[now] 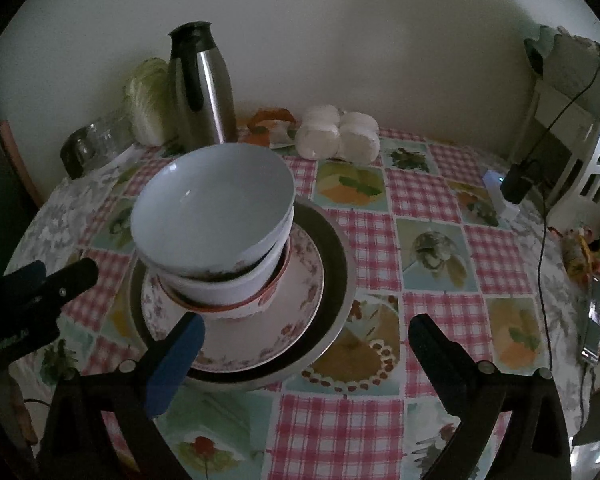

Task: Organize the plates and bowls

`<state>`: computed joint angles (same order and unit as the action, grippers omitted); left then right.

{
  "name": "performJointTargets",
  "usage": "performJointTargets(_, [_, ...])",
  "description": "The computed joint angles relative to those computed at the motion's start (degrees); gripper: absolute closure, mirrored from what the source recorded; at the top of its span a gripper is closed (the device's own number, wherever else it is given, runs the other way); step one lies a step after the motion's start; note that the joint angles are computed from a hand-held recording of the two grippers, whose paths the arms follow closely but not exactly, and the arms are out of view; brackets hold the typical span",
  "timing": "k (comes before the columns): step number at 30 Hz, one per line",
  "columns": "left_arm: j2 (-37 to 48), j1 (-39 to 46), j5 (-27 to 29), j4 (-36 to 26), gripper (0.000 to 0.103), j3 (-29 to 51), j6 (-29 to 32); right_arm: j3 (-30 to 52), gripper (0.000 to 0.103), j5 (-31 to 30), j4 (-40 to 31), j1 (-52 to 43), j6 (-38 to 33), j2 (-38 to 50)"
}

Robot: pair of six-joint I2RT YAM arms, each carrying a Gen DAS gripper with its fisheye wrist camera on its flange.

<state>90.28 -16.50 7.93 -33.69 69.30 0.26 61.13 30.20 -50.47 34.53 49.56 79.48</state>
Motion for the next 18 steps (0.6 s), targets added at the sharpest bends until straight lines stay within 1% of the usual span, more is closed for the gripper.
performJointTargets(4, [0.0,0.3,0.4,0.6,0.006,-0.9,1.1,-1.0,0.0,0.2,0.0,0.5,0.2,0.2])
performJointTargets(8, [-0.7,-0.5,-0.5,1.4,0.006,-2.1,2.5,-1.6,0.0,0.9,0.0,1.6,0.9,-0.4])
performJointTargets(13, [-0.9,-0.8,1.1,1.0,0.006,-2.8,3.8,-1.5,0.0,1.7,-1.3,2.9,1.4,-0.4])
performJointTargets(18, [-1.7,-1.1,1.4,1.2,0.006,-3.6,4.7,-1.7,0.0,0.8,-2.5,3.8,2.9,-0.6])
